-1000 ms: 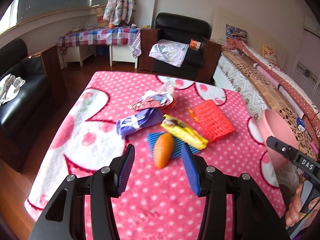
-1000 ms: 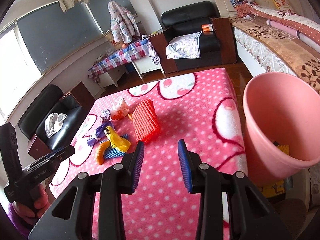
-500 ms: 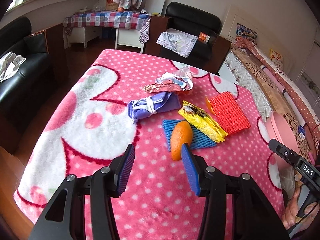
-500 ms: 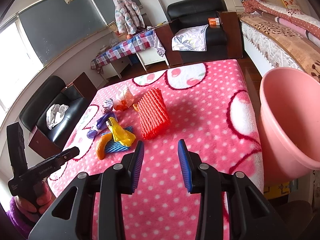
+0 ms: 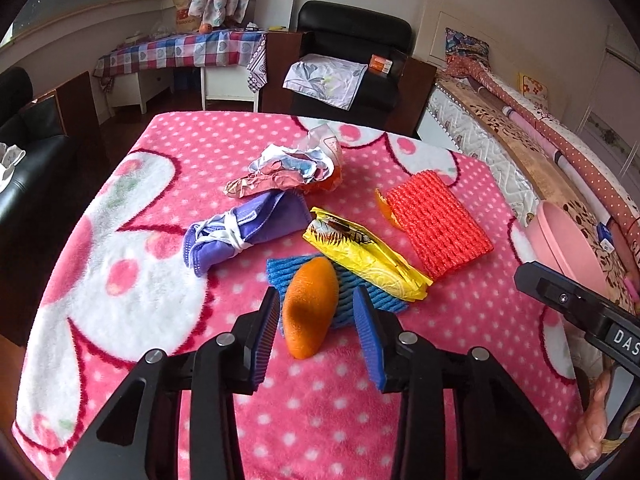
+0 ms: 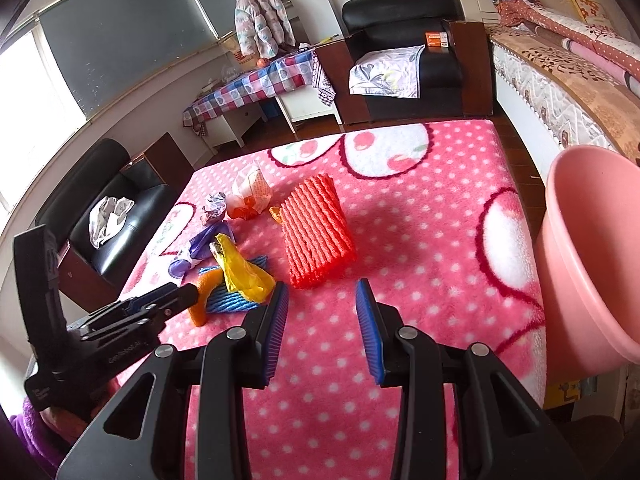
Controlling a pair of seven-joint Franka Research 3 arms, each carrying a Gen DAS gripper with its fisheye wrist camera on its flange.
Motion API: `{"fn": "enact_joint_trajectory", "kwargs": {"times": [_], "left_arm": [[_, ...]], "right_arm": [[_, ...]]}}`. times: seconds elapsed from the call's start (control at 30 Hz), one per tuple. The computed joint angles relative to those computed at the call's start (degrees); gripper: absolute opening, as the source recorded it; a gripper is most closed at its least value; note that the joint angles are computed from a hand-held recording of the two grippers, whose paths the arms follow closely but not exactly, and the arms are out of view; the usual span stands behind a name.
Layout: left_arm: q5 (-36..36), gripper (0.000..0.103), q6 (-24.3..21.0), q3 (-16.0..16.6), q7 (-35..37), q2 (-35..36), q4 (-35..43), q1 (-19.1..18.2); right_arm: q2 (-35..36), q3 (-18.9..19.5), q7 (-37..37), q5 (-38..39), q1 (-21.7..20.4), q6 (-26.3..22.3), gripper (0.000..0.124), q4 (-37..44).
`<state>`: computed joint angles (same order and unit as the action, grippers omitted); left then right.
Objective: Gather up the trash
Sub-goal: 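Grasp the orange with the left gripper while the right gripper grasps the red mesh net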
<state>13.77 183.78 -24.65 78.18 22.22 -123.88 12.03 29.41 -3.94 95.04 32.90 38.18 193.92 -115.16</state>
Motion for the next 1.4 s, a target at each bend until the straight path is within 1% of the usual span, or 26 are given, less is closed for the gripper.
{"fn": "enact_joint_trajectory", "kwargs": {"times": [0.07,0.17,0.2,0.3,0.43,0.57,0.67,0.73,0.77,0.83,0.87,0.9,0.93,0.97,1.0,1.03,1.07,1.13,1.2,1.23,1.4], "left_arm": [[0.2,0.034,-0.9,1.6,-0.2,0.7,0.8,-1.5],[-0.1,0.03,-1.5,1.7,0.4,1.5,1.5,-1.4],[-0.4,0.028,-1.5,0.3,1.1,1.8,1.4,-0.1],[-0.8,0.024,-1.4,-0.9,2.2,1.8,1.1,1.2],[-2.2,0.021,-1.3,-5.3,3.5,1.6,0.2,5.9],[-2.8,0.02,-0.8,-8.8,4.3,0.9,-1.2,9.7],[-2.9,0.02,-0.7,-10.0,4.5,0.2,-2.1,11.3],[-3.1,0.02,-0.6,-11.0,4.5,0.1,-2.4,12.4],[-3.1,0.02,-0.7,-11.3,4.5,0.0,-2.5,12.8],[-3.2,0.02,-0.8,-12.2,4.6,-0.1,-2.8,13.8],[-3.3,0.02,-0.7,-12.5,4.6,-0.2,-3.0,14.2],[-3.3,0.02,-0.7,-12.8,4.6,-0.3,-3.1,14.5],[-3.3,0.02,-0.7,-13.1,4.6,-0.4,-3.3,14.9],[-3.3,0.02,-0.7,-13.5,4.7,-0.5,-3.4,15.2],[-3.3,0.02,-0.6,-14.1,4.8,-0.6,-3.6,15.8],[-3.3,0.02,-0.5,-14.4,4.8,-0.6,-3.7,16.1],[-3.2,0.02,-0.4,-14.5,4.8,-0.8,-3.8,16.1],[-3.0,0.02,-0.3,-15.3,4.7,-0.9,-4.0,16.8],[-2.7,0.02,0.0,-15.7,4.5,-1.2,-4.3,17.1],[-2.6,0.02,0.0,-16.2,4.4,-1.4,-4.5,17.5],[-1.5,0.02,0.6,-18.9,4.0,-2.1,-5.1,19.8]], "right_arm": [[0.3,0.3,-0.4,-0.6,-0.3,0.0,0.036,0.7],[1.2,-0.9,-0.9,-0.8,0.6,-1.0,0.036,2.1],[1.5,-1.8,-0.8,-0.6,1.4,-1.5,0.036,2.6],[2.4,-4.6,0.0,-0.6,3.3,-2.8,0.036,4.0],[3.5,-6.1,1.3,-1.8,3.8,-3.6,0.036,5.5],[5.1,-7.2,2.9,-3.2,3.8,-5.2,0.036,7.5],[7.1,-11.8,5.8,-4.4,7.1,-8.0,0.036,9.5],[8.0,-12.5,7.6,-5.6,7.2,-9.3,0.036,10.5],[8.3,-12.6,8.5,-6.2,7.0,-9.8,0.036,10.9],[8.3,-8.6,8.6,-7.5,3.2,-9.6,0.036,11.4],[8.3,-7.0,8.8,-8.1,1.8,-9.0,0.036,11.4],[8.3,-6.3,9.2,-8.7,1.2,-8.5,0.036,11.2],[8.3,-6.3,9.6,-9.1,1.2,-8.3,0.036,11.1],[8.0,-5.5,9.7,-9.5,0.6,-7.6,0.035,10.7],[7.9,-5.2,9.8,-9.7,0.4,-7.0,0.03,10.3],[7.7,-6.0,10.0,-9.7,1.2,-6.5,0.025,9.9],[7.5,-6.9,10.2,-9.6,2.1,-6.3,0.02,9.5],[6.8,-7.1,10.1,-9.2,2.6,-5.1,0.014,8.3],[6.1,-7.9,9.7,-8.5,3.5,-4.4,0.013,7.3],[5.6,-7.6,9.4,-8.2,3.3,-3.7,0.012,6.6],[2.6,-4.3,6.6,-5.7,1.4,0.1,0.012,2.8]]}}
